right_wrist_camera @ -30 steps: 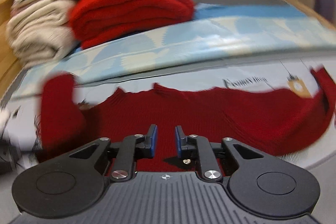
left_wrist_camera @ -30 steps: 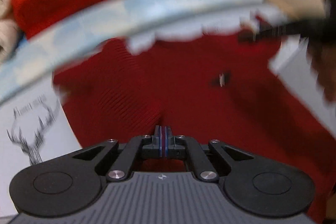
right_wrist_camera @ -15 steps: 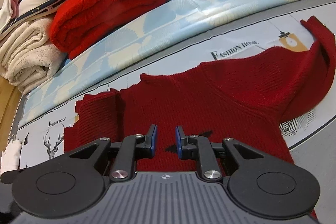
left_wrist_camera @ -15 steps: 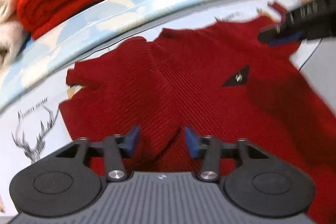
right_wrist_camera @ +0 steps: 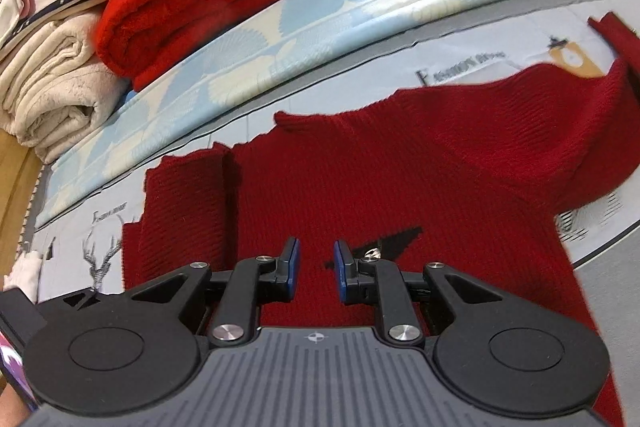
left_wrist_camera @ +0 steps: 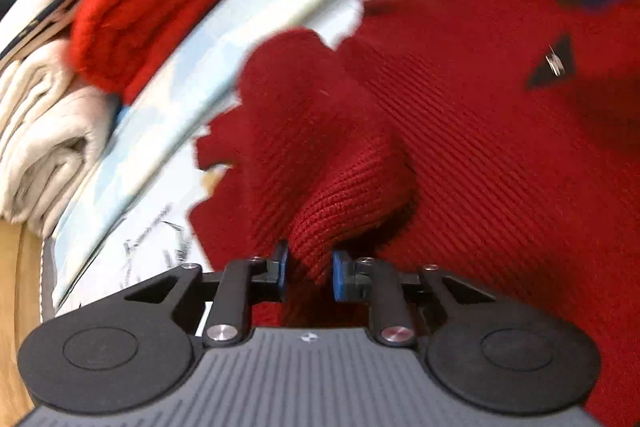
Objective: Fold small clothes
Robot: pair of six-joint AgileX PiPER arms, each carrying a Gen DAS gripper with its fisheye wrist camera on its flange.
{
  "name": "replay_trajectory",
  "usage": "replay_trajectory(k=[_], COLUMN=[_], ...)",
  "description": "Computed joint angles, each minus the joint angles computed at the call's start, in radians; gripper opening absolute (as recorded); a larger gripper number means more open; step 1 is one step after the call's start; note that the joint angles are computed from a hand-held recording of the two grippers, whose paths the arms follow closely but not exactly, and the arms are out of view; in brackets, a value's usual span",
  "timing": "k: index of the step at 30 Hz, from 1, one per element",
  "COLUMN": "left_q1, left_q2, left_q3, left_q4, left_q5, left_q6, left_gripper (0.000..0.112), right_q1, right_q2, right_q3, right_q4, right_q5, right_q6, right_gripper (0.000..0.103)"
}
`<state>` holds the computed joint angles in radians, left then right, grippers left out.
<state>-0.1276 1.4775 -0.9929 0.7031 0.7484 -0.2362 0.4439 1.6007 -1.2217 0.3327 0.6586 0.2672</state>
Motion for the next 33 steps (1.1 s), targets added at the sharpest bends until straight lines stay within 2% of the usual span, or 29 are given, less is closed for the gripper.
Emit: replay_trajectory(k=[4, 6, 10, 13, 16, 19, 20, 21, 23, 26, 28, 33], left_q1=[0.112, 0.181, 0.318, 0.478, 0.615, 0.702, 0.723, 0.734, 0.725, 0.685, 0.630, 0.514], left_q2=[-0.061, -0.075, -0.046, 0.039, 0.110, 0.122, 0.122, 0.107, 0.068, 0.011, -0.016, -0.001], left_q3=[-0.073, -0.108, -0.149, -0.207, -0.260, -0.302, -0.328, -0.336, -0.334, -0.282, -0.239, -0.136], left_q4=[-0.202, -0.312, -0.286, -0.290, -0.311, -0.418, -0.479, -0.524, -0.582, -0.674, -0.682, -0.520], left_q5=[-0.030, -0.036, 0.008, 0.064, 0.110, 0.141, 0.143, 0.138, 0.106, 0.028, -0.008, -0.163], left_q6=[0.123, 0.198, 0.203, 0.228, 0.271, 0.354, 0.383, 0.407, 0.430, 0.500, 0.506, 0.425], left_gripper=[0.021, 0.021, 0.020, 0.016, 0.016, 0.025, 0.033, 0.044, 0.054, 0.057, 0.057, 0.057], right_q1=[-0.028, -0.028, -0.013, -0.011, -0.002, 0.008, 0.011, 0.013, 0.015, 0.013, 0.009, -0.003], right_q2=[0.012, 0.018, 0.020, 0.023, 0.033, 0.039, 0.041, 0.043, 0.045, 0.043, 0.046, 0.049], right_q3=[0.033, 0.040, 0.038, 0.028, 0.012, 0.005, 0.003, 0.001, -0.004, -0.007, -0.008, -0.006], right_q4=[0.218, 0.267, 0.260, 0.240, 0.201, 0.162, 0.159, 0.160, 0.164, 0.167, 0.168, 0.189], right_q5=[-0.015, -0.015, -0.020, -0.014, -0.009, -0.002, 0.000, 0.002, 0.005, 0.004, 0.006, 0.021], right_q6=[-0.124, -0.143, -0.131, -0.114, -0.079, -0.044, -0.040, -0.038, -0.039, -0.049, -0.050, -0.064], right_gripper=[0.020, 0.020, 0.020, 0.020, 0.020, 0.020, 0.020, 0.020, 0.020, 0.020, 0.020, 0.020])
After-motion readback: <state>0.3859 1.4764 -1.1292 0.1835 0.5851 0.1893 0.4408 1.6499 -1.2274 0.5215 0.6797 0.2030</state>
